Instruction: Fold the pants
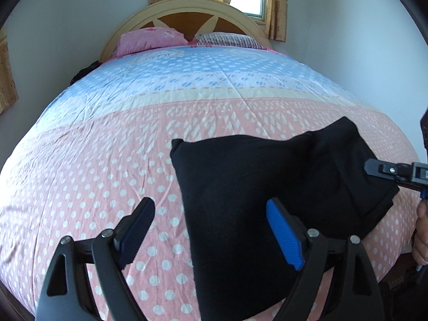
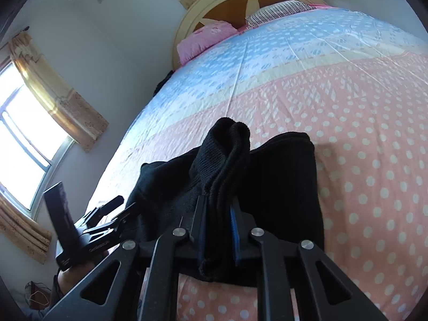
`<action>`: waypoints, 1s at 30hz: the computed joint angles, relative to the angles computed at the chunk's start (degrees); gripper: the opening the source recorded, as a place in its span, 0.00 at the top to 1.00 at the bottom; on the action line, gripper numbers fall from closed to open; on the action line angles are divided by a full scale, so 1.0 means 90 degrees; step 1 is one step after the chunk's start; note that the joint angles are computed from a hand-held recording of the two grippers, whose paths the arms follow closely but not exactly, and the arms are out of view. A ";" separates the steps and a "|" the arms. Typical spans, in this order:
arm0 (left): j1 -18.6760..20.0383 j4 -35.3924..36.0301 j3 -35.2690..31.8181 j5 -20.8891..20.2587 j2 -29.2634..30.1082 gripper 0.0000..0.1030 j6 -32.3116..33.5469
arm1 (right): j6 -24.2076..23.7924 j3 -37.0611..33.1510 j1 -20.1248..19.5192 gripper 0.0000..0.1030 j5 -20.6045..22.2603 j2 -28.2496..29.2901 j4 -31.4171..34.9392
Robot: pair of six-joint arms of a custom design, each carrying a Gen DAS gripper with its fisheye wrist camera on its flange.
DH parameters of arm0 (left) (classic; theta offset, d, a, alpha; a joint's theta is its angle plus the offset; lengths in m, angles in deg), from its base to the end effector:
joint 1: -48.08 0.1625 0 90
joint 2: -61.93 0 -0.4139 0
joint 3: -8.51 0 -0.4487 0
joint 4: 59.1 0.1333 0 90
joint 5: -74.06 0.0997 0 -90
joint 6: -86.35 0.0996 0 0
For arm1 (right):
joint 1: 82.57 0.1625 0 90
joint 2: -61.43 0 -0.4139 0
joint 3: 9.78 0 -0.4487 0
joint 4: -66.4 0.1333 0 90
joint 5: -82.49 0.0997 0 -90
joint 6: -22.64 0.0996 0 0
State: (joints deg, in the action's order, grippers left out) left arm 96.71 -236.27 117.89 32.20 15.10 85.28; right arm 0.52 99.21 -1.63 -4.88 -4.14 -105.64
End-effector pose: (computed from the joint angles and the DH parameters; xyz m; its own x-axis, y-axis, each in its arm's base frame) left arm -0.2464 -0.5937 0.0473 -0.7170 0.1954 -0.6692 0.5875 0.6860 -0.4292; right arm 0.0358 -0.6508 0.2154 -0.9644 -0.1710 0.2018 -0.2592 0.7633 -0.5917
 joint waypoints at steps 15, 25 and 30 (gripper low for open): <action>0.0157 -0.0016 -0.0140 0.0047 0.0224 0.04 0.0197 | 0.0128 0.0125 -0.0526 0.86 0.0100 -0.0263 0.0192; 0.0312 -0.0355 -0.0888 0.0533 0.0637 0.00 0.0940 | -0.0199 0.0389 -0.0403 0.80 -0.0414 -0.0275 -0.0518; 0.0329 -0.0377 -0.0940 0.0453 0.0743 0.00 0.0971 | -0.0918 0.0626 0.0178 0.65 -0.1247 0.0013 -0.2501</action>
